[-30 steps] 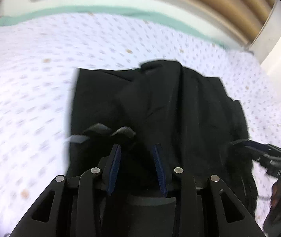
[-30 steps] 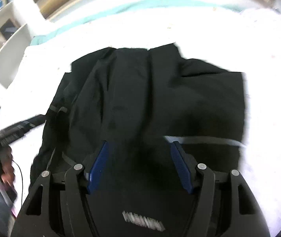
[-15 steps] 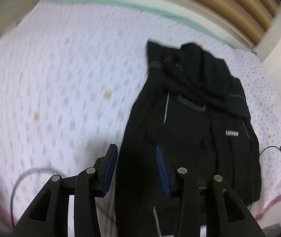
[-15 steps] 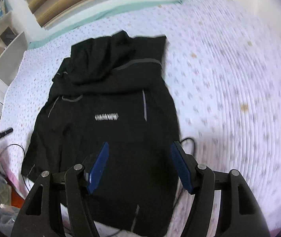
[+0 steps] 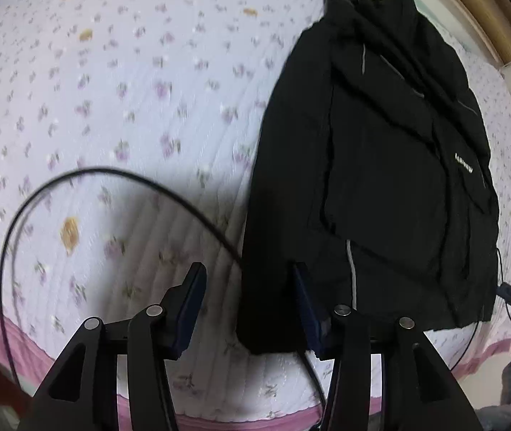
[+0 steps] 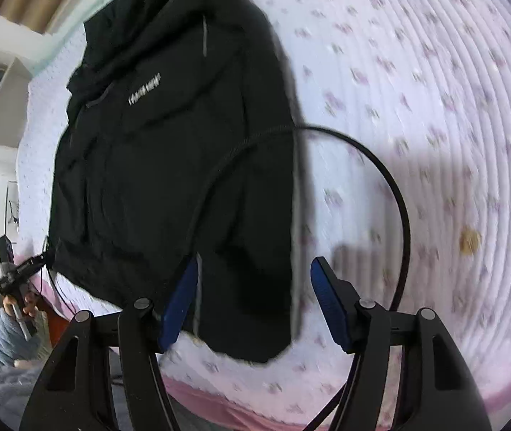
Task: Fold large clothes
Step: 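Move both grippers to the jacket hem and close them on it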
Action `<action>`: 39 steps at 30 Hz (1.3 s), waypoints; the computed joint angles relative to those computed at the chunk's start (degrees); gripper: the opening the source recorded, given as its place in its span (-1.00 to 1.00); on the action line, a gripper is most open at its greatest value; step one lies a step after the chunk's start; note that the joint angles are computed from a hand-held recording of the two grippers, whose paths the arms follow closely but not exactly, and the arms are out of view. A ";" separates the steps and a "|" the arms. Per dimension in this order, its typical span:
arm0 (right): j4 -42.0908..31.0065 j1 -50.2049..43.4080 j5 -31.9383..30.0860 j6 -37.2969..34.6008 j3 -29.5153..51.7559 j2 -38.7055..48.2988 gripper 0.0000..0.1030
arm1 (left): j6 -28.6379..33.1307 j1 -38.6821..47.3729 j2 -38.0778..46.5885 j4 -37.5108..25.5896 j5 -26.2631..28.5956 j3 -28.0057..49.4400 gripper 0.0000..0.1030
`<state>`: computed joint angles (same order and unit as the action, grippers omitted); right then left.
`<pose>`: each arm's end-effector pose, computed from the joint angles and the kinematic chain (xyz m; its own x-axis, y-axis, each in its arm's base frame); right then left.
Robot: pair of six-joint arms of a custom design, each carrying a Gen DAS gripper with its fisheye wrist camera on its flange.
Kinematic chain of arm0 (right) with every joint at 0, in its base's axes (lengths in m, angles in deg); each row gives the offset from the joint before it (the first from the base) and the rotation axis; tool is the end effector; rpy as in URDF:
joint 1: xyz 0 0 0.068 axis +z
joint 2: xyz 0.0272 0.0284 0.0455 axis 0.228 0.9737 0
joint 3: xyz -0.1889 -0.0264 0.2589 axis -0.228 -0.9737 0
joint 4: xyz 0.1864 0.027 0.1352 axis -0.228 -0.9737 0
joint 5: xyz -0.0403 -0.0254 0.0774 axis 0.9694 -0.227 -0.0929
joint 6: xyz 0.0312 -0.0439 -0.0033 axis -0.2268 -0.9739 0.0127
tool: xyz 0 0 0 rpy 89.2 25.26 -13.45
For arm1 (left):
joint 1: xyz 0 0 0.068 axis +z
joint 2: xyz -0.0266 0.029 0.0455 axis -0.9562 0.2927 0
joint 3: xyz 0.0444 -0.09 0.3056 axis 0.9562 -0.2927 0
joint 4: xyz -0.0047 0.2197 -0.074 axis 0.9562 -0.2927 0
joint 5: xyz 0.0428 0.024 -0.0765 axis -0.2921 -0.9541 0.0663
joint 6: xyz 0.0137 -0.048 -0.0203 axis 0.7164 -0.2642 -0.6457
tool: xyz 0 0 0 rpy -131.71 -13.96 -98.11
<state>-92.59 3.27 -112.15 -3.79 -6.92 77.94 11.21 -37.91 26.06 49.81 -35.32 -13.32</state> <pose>0.3779 -0.0520 0.0724 -0.9721 -0.2065 -0.1117 -0.2337 0.8971 0.3750 0.1814 0.1166 0.1228 -0.7917 -0.6017 -0.1058 -0.5644 0.7866 -0.2505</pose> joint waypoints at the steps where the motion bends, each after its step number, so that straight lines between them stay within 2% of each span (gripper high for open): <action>1: -0.49 -0.68 0.49 -0.72 -0.81 -0.57 0.34 | -0.25 0.51 0.04 0.70 0.68 -0.72 0.01; 3: -0.95 -2.34 1.12 -2.72 -3.25 -3.28 0.34 | -0.94 1.27 -0.63 1.01 1.48 -1.44 0.01; 7: -5.96 -8.38 -2.02 -8.89 -6.97 -13.35 0.34 | 0.44 2.43 -5.28 -2.82 3.26 -0.89 0.01; 11: -16.38 -15.03 -6.75 -16.64 -6.90 -22.06 0.34 | 1.66 4.78 -8.22 -5.39 6.21 -0.18 0.01; 15: -33.67 -21.19 -20.17 -29.33 -3.10 -26.94 0.38 | 2.95 7.19 -10.95 -8.94 12.16 2.08 0.01; 16: -36.16 -21.93 -23.72 -31.87 -2.68 -27.31 0.50 | 3.21 7.24 -11.61 -9.11 12.68 2.32 0.01; 17: -35.25 -21.69 -27.42 -31.81 -3.38 -28.10 0.63 | 2.72 6.29 -11.94 -8.87 11.98 2.86 0.01; 18: -31.74 -20.53 -28.39 -28.87 -4.71 -28.82 0.68 | 1.56 4.47 -11.05 -7.64 10.02 3.39 0.01; 19: -24.41 -18.10 -27.03 -22.07 -6.83 -29.26 0.71 | 0.28 2.70 -10.11 -6.42 7.73 3.78 0.01; 21: -8.90 -11.69 -19.61 -7.01 -10.38 -26.29 0.71 | -1.43 0.68 -6.69 -3.50 5.22 4.55 0.01; 23: -1.18 -8.67 -18.26 0.42 -10.65 -20.36 0.71 | -2.60 -0.36 -3.44 -0.73 3.15 5.00 0.01; 24: 1.59 -7.69 -19.45 4.09 -10.00 -16.60 0.70 | -3.15 -1.06 -1.06 0.60 1.60 5.52 0.01; 27: 5.27 -5.23 -24.29 11.23 -5.99 -7.93 0.68 | -3.09 -1.53 3.90 1.50 0.95 7.35 0.01; 28: 7.49 -4.36 -24.06 13.23 -5.05 -6.41 0.68 | -3.24 -2.02 4.97 1.62 0.49 7.87 0.01; 31: 12.10 -0.97 -17.39 19.89 -1.91 -2.36 0.67 | -2.85 -3.75 7.03 1.73 -1.41 9.17 0.01; 33: 9.97 0.12 -11.37 22.22 3.01 1.51 0.67 | -2.64 -4.60 8.44 2.14 -2.69 9.88 0.01; 35: 8.67 0.05 -8.49 22.70 5.82 4.14 0.67 | -2.97 -4.06 9.30 2.61 -2.14 10.38 0.01; 37: 6.32 -0.61 -7.52 22.21 8.66 7.08 0.66 | -3.37 -2.98 9.97 2.51 -0.83 10.97 0.01; 39: 3.65 -1.28 -9.53 19.99 10.40 8.61 0.66 | -2.73 -1.89 10.71 2.25 0.45 11.34 0.01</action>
<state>-88.94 1.99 -121.68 16.20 3.48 86.55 8.48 -39.80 36.78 52.06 -34.88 -1.98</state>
